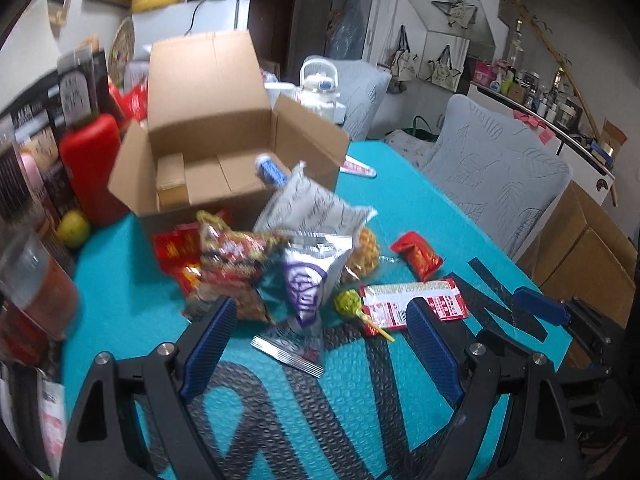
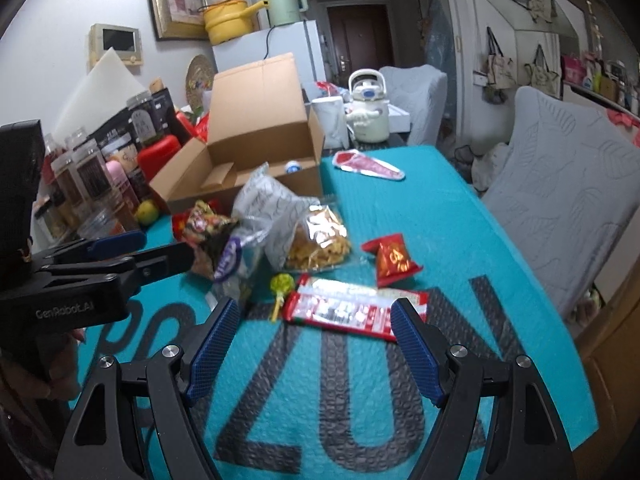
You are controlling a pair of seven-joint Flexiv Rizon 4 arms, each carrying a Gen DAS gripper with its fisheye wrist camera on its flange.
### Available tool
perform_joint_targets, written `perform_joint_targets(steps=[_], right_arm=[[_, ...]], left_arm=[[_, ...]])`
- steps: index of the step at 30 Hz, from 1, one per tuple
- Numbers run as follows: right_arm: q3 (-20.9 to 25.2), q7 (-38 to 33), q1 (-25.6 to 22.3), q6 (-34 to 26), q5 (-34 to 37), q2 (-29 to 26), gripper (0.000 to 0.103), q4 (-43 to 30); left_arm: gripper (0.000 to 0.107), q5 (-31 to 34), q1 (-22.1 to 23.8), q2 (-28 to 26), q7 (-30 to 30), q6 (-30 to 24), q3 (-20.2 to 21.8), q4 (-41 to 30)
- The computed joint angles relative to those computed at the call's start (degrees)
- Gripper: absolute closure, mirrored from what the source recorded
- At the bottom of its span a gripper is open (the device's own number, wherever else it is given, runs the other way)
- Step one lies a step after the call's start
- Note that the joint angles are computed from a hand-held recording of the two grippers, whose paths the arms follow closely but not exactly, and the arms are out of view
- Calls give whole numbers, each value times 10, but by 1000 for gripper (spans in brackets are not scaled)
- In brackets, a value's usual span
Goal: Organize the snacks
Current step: 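Grasp the silver-and-purple chip bag with the left gripper while the right gripper grasps the red-and-white snack strip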
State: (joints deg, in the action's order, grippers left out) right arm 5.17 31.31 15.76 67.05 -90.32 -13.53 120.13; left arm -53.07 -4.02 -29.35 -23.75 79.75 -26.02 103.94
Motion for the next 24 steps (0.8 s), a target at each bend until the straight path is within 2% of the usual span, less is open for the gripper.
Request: perform_joint_targets(steps=[4, 9, 12, 15, 17, 18, 20, 22, 24], right_arm=[[-6, 11, -14, 31, -24, -13, 24, 0], [-9, -2, -27, 55, -41, -32, 24, -3], [-11, -3, -35, 72, -51, -43, 24, -8], [-14, 8, -50, 93, -69, -53, 24, -13], [-13, -7, -57, 99, -57, -59, 24, -12], [-13, -13, -58, 97, -50, -59, 24, -10], [-17, -16, -63, 103, -53, -61, 24, -9], [-18, -41, -65, 103, -32, -65, 24, -6], [-21, -67, -62, 95, -7, -66, 23, -1]], left_arm=[[19, 9, -13, -20, -15, 22, 3, -9], [19, 97, -50, -53, -95, 20, 56, -45], [20, 131, -55, -71, -126, 13, 65, -67], [29, 179, -78, -93, -163, 9, 96, -98], [42, 216, -102, -111, -197, -10, 133, -128], [44, 230, -109, -118, -210, -24, 144, -142], [56, 256, -116, -131, -231, -41, 158, -164], [57, 285, -126, -143, -251, -55, 174, -186], [64, 307, -127, -151, -263, -61, 176, -199]])
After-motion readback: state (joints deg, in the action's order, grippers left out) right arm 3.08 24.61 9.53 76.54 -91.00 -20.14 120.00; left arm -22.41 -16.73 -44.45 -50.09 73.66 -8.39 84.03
